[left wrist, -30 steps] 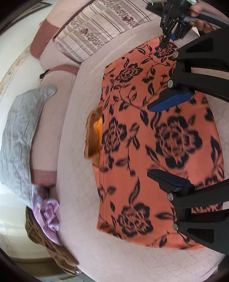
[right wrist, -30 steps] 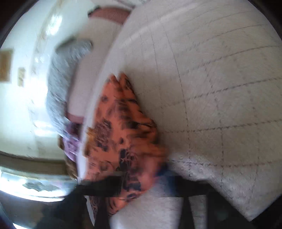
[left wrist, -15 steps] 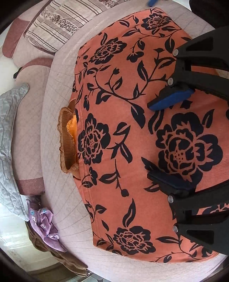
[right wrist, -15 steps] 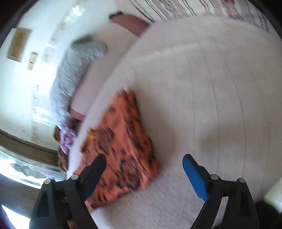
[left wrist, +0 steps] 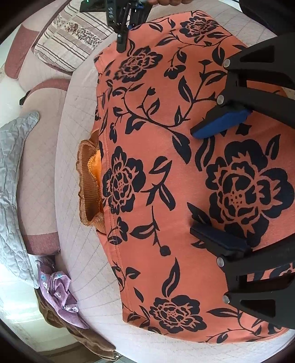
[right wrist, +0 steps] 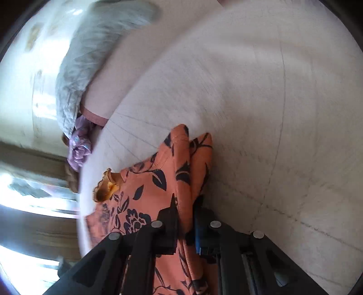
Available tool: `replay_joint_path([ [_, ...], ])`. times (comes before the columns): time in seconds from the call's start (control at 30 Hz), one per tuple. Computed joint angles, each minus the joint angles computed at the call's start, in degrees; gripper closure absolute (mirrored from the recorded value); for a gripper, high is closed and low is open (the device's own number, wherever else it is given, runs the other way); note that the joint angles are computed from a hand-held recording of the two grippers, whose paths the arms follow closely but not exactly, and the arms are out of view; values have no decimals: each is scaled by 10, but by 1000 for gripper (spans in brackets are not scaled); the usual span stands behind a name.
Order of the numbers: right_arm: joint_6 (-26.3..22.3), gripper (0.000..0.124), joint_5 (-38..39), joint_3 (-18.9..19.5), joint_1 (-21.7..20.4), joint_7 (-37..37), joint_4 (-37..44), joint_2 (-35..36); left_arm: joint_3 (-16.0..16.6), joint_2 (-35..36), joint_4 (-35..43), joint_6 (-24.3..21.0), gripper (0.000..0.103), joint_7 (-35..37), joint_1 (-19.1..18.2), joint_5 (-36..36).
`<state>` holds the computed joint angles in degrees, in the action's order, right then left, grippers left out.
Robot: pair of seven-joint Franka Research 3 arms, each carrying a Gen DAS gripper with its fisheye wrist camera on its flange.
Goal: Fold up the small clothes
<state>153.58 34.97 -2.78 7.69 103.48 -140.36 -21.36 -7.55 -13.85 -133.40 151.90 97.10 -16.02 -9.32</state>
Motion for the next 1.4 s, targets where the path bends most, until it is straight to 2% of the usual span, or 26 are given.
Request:
replay_joint_path([
  [0.07,9,111,-67,36,-31,59,2,18,-4,3,3,0,22,-6,2,10],
  [0.17,35,98,7,17,-10,77,-15,23,14,-10,19,-38,27,22,-6,-32],
  [0.23,18,72,-100,85,-80,169,-15,2,38,-45,-2,-16,27,54,-16,-92],
  [0.3,5,70,-231,120,-110,269,-20,-38,41,-64,-19,-10,27,47,-5,-90],
  [0.37,22,70,-247,117,-93,282,-33,-71,59,-39,-9,-62,28,35,-8,-77],
  [0.4,35,70,-245,116,-78,285,-37,-85,55,-34,-13,-63,28,68,2,-96],
  [0.47,73,60,-198,85,-10,252,-57,-108,53,-55,-13,-73,30,76,8,-100],
  [0.5,86,52,-172,74,27,233,-61,-111,66,-68,-14,-79,30,94,1,-132],
  [0.57,82,52,-133,59,87,192,-59,-107,94,-105,-29,-69,30,135,-8,-192],
  [0.67,67,52,-131,94,88,197,-69,-109,117,-149,-54,-55,30,128,21,-202],
  [0.73,67,51,-119,101,98,205,-81,-110,123,-145,-63,-72,32,83,65,-173],
  [0.77,69,51,-116,106,98,214,-84,-105,127,-126,-58,-109,65,49,93,-147],
  [0.8,63,52,-115,106,101,216,-80,-92,135,-104,-49,-143,90,42,108,-147],
  [0.87,72,52,-105,103,106,223,-87,-82,184,-104,-48,-182,90,80,102,-230],
  [0.93,88,52,-76,86,123,220,-103,-82,180,-111,-36,-206,92,75,124,-234],
  [0.97,99,52,-61,79,133,217,-111,-86,176,-112,-28,-206,90,82,129,-241],
  [1.03,99,52,-46,63,140,200,-117,-92,178,-90,4,-204,75,117,125,-278],
  [1.07,94,52,-50,70,130,207,-117,-94,174,-73,22,-195,49,128,127,-290],
  [1.1,89,52,-51,72,127,207,-119,-98,161,-52,44,-176,33,128,130,-293],
  [1.17,85,52,-50,71,126,203,-121,-101,140,-6,88,-161,33,138,134,-298],
  [1.23,84,52,-49,73,122,205,-123,-106,127,59,155,-190,35,148,134,-304],
  [1.27,85,52,-47,73,123,205,-123,-104,133,82,175,-174,45,139,114,-275],
  [1.3,85,52,-46,71,124,202,-121,-102,119,109,190,-140,71,123,110,-206],
  [1.33,85,52,-45,70,125,199,-121,-103,102,144,209,-138,92,97,126,-163],
  [1.37,87,52,-40,67,128,196,-122,-103,75,167,227,-167,98,67,161,-161],
  [1.4,88,52,-33,62,133,191,-123,-104,41,187,243,-181,96,32,211,-199],
])
